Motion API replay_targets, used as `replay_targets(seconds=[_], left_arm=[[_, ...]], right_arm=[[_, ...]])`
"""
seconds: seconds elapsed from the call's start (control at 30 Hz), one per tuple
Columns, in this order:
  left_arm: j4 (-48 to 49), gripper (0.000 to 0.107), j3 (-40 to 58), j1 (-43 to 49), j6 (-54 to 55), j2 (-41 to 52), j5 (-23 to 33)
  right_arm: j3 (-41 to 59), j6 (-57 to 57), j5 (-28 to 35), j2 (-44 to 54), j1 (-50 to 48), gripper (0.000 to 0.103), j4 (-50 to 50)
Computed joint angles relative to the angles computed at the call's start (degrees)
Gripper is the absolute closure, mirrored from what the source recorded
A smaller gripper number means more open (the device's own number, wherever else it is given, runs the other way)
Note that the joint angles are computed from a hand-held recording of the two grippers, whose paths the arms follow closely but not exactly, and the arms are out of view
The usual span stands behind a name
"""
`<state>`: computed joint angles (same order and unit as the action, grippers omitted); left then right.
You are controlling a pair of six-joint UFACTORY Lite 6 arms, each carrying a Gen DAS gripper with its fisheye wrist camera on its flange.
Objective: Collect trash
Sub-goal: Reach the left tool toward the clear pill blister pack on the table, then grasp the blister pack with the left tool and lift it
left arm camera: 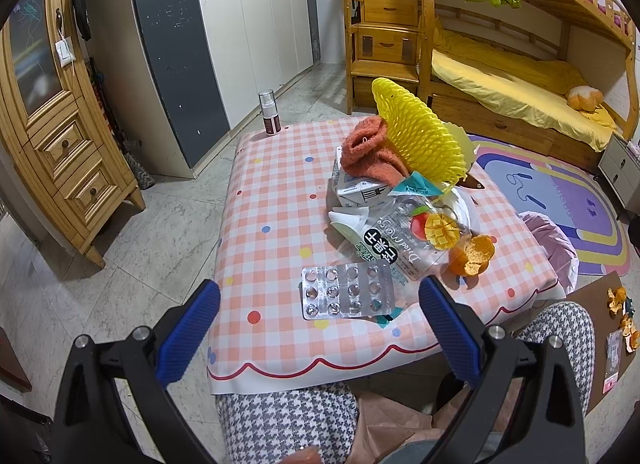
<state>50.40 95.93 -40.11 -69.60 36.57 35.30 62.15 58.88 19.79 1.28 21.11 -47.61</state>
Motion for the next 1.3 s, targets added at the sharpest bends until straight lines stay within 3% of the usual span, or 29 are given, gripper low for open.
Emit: replay_targets(seconds=[0.07, 0.2, 0.7, 1.03, 1.2, 1.3], left_arm=[[-0.1, 0.011, 0.1, 0.1, 0.1, 0.0, 0.0], [-0.2, 0.011, 0.1, 0.1, 0.2, 0.0, 0.0], [0.6, 0.011, -2.0, 0.8, -1.4, -1.0, -0.5], [1.9, 0.011, -8.2, 4.4, -1.9, -0.2, -8.4], [8.0, 0.011, -7.8, 4.4, -7.3, 4.1, -12.1], [10.2, 0.011, -7.2, 5.6, -9.2, 6.5, -14.4]], right_arm=[[0.6, -4.8, 0.2, -0.2, -0.5, 0.006, 4.8], [-0.7, 2.6, -0.9, 0.3, 0.0, 0.006, -2.4], [-0.8, 3.5, -0.8, 0.3, -0.1, 0.006, -3.3], [-1.8, 26.5, -6.4, 4.1, -1.9, 0.006, -25.2], [0.9, 29.4, -5.9, 8.4, -1.7, 0.006, -27.4], [1.0, 37.0, -5.2, 10.2, -1.7, 0.006, -36.2]])
